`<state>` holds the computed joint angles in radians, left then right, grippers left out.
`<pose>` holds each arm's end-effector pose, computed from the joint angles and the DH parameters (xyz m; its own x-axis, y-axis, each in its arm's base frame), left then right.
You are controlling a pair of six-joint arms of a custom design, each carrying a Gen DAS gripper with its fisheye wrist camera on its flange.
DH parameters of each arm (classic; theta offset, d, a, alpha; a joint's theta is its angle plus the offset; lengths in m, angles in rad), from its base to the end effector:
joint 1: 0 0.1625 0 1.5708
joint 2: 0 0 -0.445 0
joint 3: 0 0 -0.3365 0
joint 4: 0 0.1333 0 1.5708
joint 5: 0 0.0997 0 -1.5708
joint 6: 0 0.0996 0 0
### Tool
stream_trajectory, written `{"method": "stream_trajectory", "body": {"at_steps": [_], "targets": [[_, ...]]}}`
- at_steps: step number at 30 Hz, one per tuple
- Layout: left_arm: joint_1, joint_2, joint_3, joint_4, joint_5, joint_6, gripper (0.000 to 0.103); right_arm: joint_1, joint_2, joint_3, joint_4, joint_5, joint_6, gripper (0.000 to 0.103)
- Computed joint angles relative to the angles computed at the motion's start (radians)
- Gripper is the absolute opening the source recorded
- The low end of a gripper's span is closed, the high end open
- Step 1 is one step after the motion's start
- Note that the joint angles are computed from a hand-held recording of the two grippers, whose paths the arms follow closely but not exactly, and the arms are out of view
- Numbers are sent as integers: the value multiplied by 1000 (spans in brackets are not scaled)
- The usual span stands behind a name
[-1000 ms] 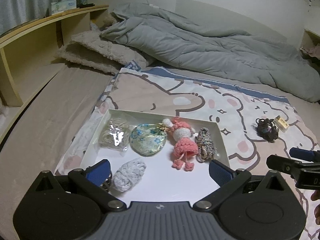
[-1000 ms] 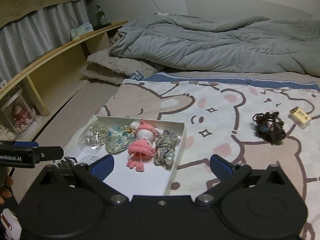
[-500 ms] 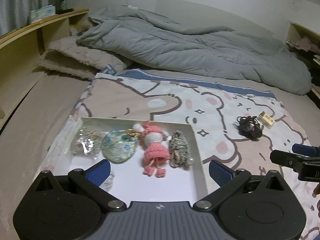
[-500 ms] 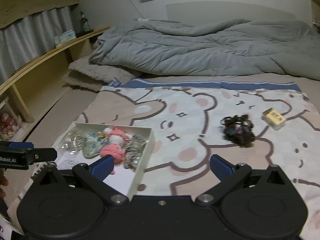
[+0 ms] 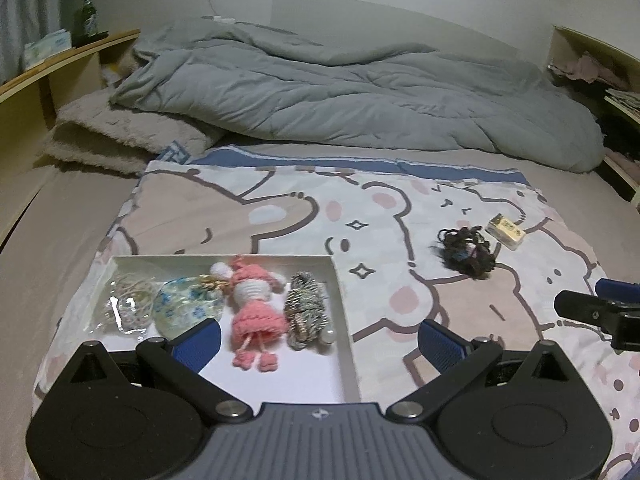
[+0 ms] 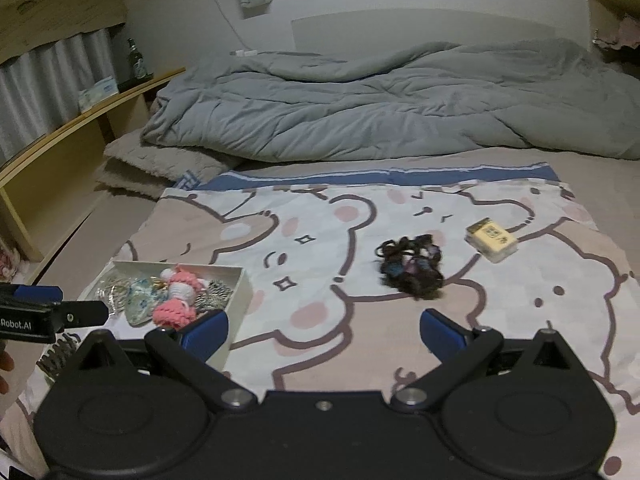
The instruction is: Organize objects
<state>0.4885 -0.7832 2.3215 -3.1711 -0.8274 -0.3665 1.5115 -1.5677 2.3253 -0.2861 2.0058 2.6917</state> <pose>-0.2858 -0.3792 0.0731 -0.6729 0.4207 -0.6084 0.6857 0.6632 -0.2999 0.0745 -0.2859 0.2464 -0.8069 0.1887 0.5598 -0.3598 0.5947 -0.7190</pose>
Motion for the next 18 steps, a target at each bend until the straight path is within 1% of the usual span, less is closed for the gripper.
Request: {"method": "stream_trajectory", "body": {"at_steps": [6,11,18], "targets": [[-13,49,-39,-15,-18,17,103,-72,-66,12,24,-48,-22,103],[-21,91,-72,-20,-30,31,103,-148,-122,17,49,-109,-36,103],[-24,152,-133,-42,-58,55,103,-243,-184,23,67,-174,-80,103]]}}
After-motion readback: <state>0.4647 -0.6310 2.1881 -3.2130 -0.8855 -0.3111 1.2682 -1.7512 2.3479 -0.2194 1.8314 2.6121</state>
